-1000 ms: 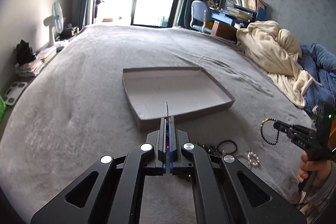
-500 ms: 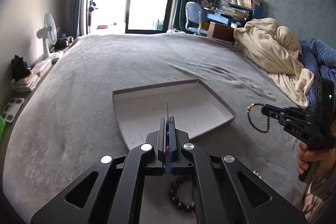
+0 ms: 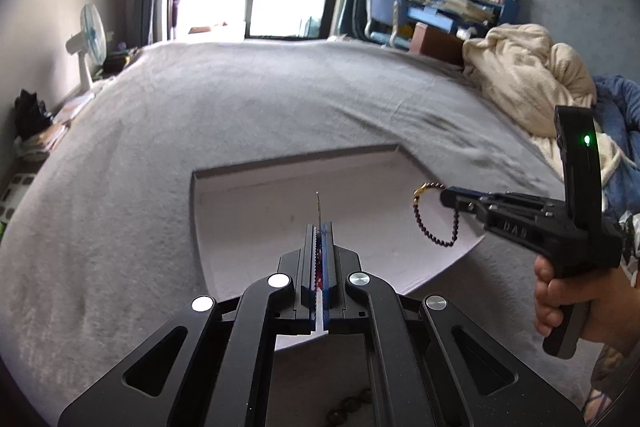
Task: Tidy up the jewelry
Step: 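Carry the necklace in the left tool and the bracelet in the right tool over the grey tray, then open the left tool dropping the necklace while the right tool releases the bracelet into the tray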
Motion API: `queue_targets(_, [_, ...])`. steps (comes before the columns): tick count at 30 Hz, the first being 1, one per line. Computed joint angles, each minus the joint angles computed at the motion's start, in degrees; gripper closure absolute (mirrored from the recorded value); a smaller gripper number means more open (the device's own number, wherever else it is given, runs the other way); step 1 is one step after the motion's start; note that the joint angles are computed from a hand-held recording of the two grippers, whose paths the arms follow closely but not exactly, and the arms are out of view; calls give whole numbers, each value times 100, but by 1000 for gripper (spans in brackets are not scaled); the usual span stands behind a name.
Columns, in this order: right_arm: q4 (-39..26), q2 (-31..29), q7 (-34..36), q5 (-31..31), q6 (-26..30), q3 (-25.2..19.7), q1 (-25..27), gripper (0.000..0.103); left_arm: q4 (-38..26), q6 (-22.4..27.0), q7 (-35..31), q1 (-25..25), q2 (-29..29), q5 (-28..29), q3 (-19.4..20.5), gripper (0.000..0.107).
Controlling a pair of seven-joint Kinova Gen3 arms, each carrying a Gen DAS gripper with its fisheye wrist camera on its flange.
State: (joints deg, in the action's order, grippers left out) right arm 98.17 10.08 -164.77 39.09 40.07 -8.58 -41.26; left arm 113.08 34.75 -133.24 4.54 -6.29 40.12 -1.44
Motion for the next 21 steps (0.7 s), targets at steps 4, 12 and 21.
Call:
queue_targets(4, [69, 118, 146, -94, 236, 36, 39, 97, 145, -352, 397, -14, 102, -546, 181, 105])
queue_targets(12, [621, -120, -267, 218, 77, 0, 13, 85, 476, -799, 968, 27, 69, -1261, 220, 82])
queue_targets(21, [959, -349, -942, 809, 388, -289, -220, 81, 959, -965, 220, 237, -400, -514, -261, 56])
